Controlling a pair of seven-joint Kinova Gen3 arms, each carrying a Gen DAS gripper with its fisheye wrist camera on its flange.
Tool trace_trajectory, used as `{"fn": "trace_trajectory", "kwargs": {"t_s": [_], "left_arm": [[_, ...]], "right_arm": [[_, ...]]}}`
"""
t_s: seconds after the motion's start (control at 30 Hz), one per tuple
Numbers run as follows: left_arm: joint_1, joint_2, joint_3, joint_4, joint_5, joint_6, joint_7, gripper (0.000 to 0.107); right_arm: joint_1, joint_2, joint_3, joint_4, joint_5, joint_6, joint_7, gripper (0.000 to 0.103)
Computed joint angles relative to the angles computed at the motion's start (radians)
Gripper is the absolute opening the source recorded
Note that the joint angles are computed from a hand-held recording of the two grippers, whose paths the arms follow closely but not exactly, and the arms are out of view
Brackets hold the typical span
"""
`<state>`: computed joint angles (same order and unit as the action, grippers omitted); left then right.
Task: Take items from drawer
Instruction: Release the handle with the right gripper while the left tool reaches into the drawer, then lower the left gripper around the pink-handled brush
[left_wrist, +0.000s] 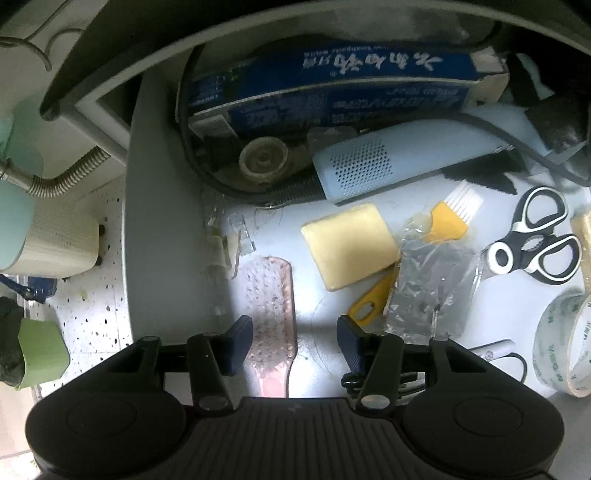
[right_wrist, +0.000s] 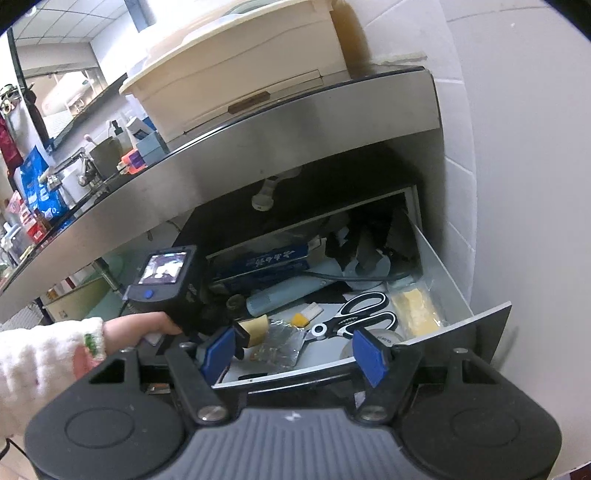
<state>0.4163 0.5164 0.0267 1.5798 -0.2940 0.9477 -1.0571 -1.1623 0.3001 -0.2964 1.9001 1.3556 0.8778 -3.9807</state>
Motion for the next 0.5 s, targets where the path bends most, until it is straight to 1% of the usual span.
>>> {"fn": "trace_trajectory", "kwargs": {"t_s": [0.27, 0.33, 0.4, 0.43, 0.5], "left_arm": [[0.028, 0.061, -0.003, -0.096, -0.026, 0.109, -0.012, 0.050], [0.040, 0.068, -0.007, -0.103, -0.042, 0.119, -0.013, 0.041], [0.050, 0.069, -0.009, -0.102, -0.058, 0.120, -0.019, 0.036], [0.053, 0.068, -0.009, -0.100, -0.064, 0.119, -0.024, 0.031], [0.057, 0.065, -0.012, -0.094, -0.074, 0.115, -0.025, 0.024]], "right_arm": [[0.002, -0.004, -0.007, 0.031, 0.050, -0.008, -0.082, 0.071], [0.003, -0.004, -0.011, 0.037, 0.061, -0.008, -0.098, 0.071], [0.004, -0.003, -0.014, 0.044, 0.075, -0.009, -0.117, 0.071], [0.005, -0.003, -0.016, 0.047, 0.081, -0.009, -0.126, 0.071], [0.008, -0.003, -0.020, 0.052, 0.088, -0.012, -0.140, 0.071]]}}
